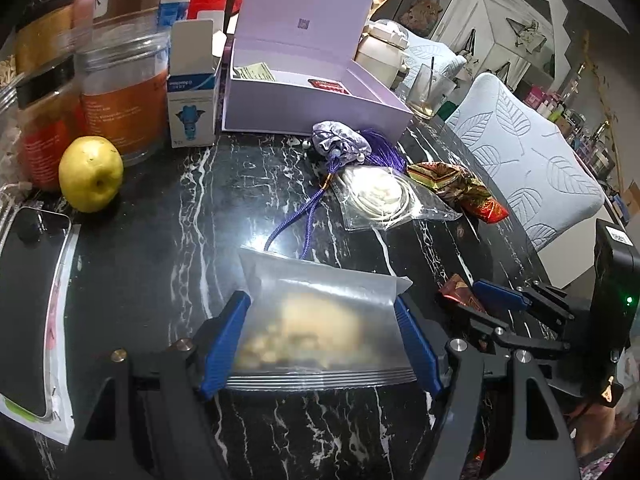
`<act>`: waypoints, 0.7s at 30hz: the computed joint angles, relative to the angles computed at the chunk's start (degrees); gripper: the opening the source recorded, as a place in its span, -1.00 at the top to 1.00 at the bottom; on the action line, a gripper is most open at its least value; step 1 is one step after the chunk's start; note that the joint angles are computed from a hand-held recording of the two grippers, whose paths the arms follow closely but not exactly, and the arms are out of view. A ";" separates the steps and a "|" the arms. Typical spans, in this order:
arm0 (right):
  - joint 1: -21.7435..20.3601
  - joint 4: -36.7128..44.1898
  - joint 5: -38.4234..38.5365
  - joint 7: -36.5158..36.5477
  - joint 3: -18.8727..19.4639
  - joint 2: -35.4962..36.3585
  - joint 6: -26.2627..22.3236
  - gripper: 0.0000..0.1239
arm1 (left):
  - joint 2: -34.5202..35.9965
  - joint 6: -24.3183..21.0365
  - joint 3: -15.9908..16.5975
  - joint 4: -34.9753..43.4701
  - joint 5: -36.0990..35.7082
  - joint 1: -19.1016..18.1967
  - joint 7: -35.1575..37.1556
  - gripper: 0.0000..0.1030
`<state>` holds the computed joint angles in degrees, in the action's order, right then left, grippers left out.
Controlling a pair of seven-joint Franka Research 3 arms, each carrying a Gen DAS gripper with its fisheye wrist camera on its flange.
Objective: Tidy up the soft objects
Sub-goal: 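Carry the zip bag and chocolate packet with both grippers into the lavender box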
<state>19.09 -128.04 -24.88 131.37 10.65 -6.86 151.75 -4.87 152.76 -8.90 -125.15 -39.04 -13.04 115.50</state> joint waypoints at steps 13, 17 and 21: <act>-0.24 0.84 -0.86 3.30 -0.71 1.66 4.04 0.55 | -0.31 -0.09 0.01 0.44 5.07 0.36 -2.15 -0.42; -0.02 0.73 1.28 2.40 -1.13 1.83 5.76 0.55 | 0.07 0.45 0.08 0.94 4.00 0.10 -1.88 -0.42; 0.32 0.27 5.03 -0.81 -1.48 1.72 7.19 0.55 | 0.69 0.05 -0.18 1.63 2.78 0.03 -1.86 -0.42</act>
